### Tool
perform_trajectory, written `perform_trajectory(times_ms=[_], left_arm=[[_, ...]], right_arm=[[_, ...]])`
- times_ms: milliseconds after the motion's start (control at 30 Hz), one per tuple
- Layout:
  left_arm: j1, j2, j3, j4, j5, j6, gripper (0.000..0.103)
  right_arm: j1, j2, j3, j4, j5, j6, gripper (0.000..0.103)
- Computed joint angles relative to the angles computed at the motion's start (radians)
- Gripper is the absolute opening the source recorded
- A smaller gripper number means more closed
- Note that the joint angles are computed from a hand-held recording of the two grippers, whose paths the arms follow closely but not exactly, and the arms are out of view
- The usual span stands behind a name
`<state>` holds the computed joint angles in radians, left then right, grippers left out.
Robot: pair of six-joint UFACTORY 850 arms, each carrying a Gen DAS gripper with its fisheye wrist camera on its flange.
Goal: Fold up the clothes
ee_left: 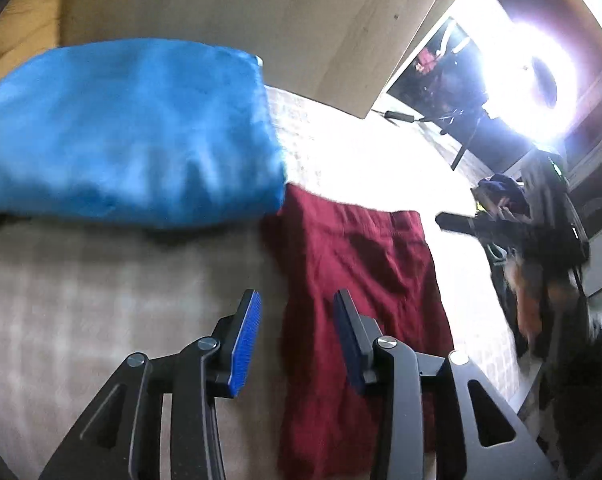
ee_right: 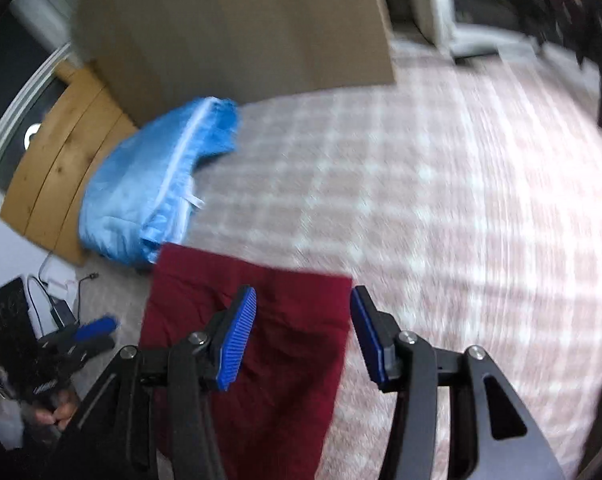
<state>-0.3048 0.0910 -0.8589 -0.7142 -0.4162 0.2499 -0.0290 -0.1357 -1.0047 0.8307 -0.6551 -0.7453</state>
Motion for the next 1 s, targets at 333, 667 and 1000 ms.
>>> perform_trajectory(times_ms=[333,667,1000], left_arm=[[-0.044,-0.166,-0.132,0.247,-0.005,-0.215,0.043],[-0.043,-0.196,-0.153,0.300,0.022,-0.316,0.042],[-0.075,-0.072,-0.036,0.208,0.160,-0.276,0.005]], right_arm=[[0.023,-0.080,-0.019,-0.003,0.009,-0.036,0.049],[-0.047,-0.135,-0.021,0.196,-0.109,-0.284,0.033],[-0.123,-0.041,0.076,0.424,-0.245,-0.568,0.012]])
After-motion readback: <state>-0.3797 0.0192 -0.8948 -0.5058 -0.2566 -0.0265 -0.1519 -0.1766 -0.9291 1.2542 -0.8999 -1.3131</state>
